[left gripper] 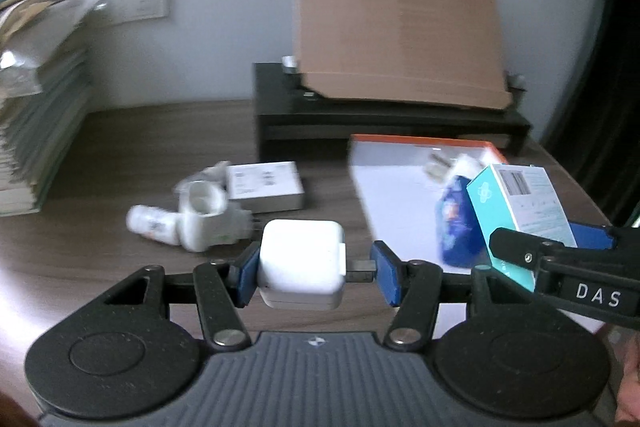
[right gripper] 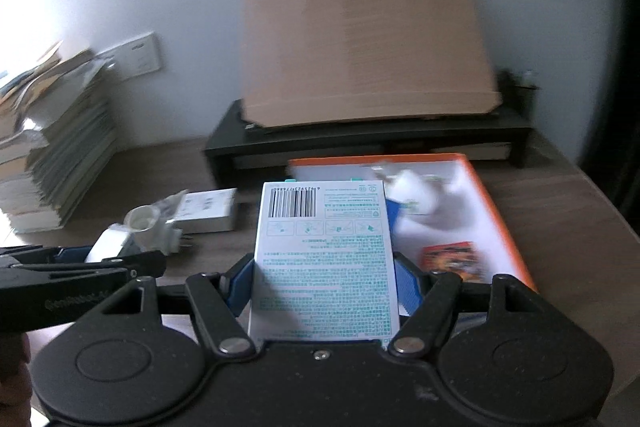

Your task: Organize rigid objects

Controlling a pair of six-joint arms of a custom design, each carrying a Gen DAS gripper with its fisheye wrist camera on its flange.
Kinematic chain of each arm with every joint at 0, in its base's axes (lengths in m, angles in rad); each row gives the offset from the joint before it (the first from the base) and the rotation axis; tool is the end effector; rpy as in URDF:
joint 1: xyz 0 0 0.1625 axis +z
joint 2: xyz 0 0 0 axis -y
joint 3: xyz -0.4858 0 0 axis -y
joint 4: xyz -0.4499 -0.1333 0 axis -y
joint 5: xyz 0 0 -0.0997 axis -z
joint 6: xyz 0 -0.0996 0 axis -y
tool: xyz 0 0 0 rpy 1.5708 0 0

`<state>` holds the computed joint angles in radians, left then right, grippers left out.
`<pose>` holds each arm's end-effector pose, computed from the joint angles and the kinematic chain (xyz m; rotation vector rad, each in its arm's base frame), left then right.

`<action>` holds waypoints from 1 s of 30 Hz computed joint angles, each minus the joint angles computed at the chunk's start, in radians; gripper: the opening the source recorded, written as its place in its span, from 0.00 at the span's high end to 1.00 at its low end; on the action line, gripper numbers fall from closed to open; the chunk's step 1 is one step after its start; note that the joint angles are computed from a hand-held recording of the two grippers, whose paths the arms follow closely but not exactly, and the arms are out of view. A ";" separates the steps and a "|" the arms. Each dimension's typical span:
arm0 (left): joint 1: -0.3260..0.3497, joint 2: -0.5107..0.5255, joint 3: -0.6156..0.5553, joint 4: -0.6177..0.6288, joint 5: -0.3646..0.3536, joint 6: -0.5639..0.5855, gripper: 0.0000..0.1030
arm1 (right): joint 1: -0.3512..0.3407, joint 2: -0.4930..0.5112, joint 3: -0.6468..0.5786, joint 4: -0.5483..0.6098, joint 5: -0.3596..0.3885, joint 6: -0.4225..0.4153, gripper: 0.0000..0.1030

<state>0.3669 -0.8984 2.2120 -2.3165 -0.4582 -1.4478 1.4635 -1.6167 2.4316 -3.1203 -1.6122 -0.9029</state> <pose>-0.3657 -0.3791 0.0167 0.1232 2.1387 -1.1224 0.0827 -0.4384 0.3134 0.9963 -2.4249 0.8565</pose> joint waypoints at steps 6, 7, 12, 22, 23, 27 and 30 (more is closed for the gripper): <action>0.012 0.084 -0.057 -0.152 -0.012 0.148 0.44 | -0.071 -0.035 -0.027 0.008 0.008 -0.002 0.19; 0.015 0.097 -0.068 -0.164 -0.015 0.166 0.44 | -0.081 -0.040 -0.031 0.011 0.009 -0.002 0.19; 0.024 0.144 -0.107 -0.235 -0.035 0.249 0.65 | -0.117 -0.056 -0.053 0.036 0.020 -0.006 0.19; 0.056 0.082 -0.098 0.134 -0.016 -0.116 0.63 | -0.158 -0.064 -0.083 0.092 0.030 -0.021 0.19; 0.060 0.059 -0.088 0.187 -0.022 -0.188 0.64 | -0.159 -0.063 -0.085 0.095 0.030 -0.021 0.19; 0.054 -0.018 -0.053 0.397 -0.039 -0.415 0.63 | -0.167 -0.059 -0.092 0.114 0.034 -0.018 0.19; 0.035 -0.052 -0.033 0.506 -0.060 -0.536 0.57 | -0.166 -0.055 -0.096 0.125 0.038 -0.026 0.19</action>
<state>0.4021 -0.9504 2.1788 -1.8104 -0.5181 -1.9836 1.2972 -1.6716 2.3360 -2.9953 -1.5739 -0.9286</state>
